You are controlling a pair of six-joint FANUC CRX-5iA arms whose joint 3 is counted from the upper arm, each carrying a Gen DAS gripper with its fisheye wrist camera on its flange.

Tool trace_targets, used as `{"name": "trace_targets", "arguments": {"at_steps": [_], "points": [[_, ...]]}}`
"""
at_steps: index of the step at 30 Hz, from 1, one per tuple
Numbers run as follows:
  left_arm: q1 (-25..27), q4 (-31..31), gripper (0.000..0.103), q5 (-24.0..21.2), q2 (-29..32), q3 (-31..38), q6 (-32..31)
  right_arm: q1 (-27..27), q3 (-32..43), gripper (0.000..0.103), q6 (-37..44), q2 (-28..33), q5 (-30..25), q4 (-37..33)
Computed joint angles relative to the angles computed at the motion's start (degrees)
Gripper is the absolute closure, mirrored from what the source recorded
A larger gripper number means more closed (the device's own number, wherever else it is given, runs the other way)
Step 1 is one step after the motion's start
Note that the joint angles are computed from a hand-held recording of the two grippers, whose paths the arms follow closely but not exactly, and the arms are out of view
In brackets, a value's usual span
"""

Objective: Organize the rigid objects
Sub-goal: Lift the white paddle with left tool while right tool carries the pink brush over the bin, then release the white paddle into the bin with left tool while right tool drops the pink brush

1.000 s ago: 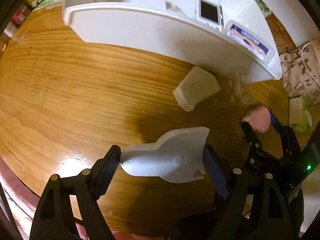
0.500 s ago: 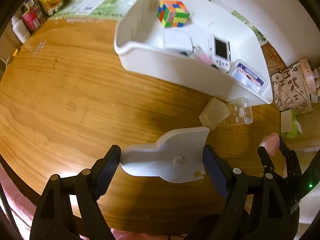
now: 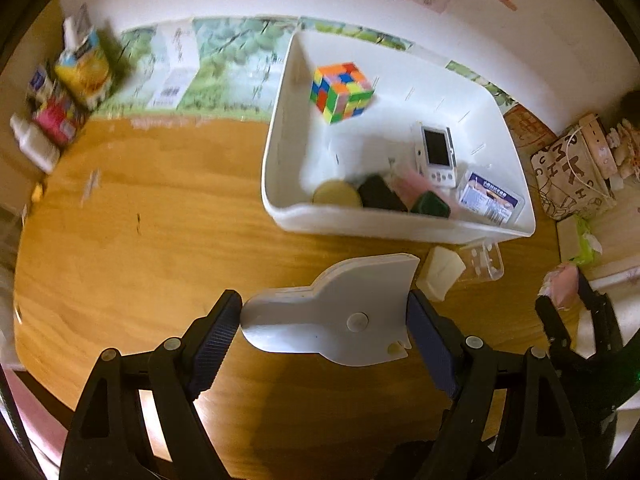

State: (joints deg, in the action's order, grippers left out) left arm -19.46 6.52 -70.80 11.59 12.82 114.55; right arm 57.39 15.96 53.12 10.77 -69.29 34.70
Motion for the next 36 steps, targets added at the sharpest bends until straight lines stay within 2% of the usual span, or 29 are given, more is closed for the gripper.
{"name": "trace_targets", "arguments": {"at_steps": [9, 18, 21, 27, 36], "points": [[2.0, 0.6, 0.018, 0.9, 3.2, 5.1, -7.1, -0.7, 7.1, 0.026, -0.1, 5.3, 0.0, 3.0], [3.6, 3.1, 0.018, 4.0, 7.5, 9.0, -10.6, -3.5, 16.1, 0.026, 2.7, 12.1, 0.2, 1.4], [3.9, 4.0, 0.018, 5.4, 9.0, 9.9, -11.3, -4.5, 20.6, 0.026, 2.9, 15.1, -1.8, -0.1], [4.1, 6.2, 0.018, 9.0, 11.2, 10.7, -12.1, -5.5, 24.1, 0.026, 3.1, 18.3, -2.4, -0.8], [4.2, 7.5, 0.018, 9.5, 13.8, 12.4, -9.2, -6.3, 27.2, 0.025, 2.6, 20.9, -3.3, -3.1]]}}
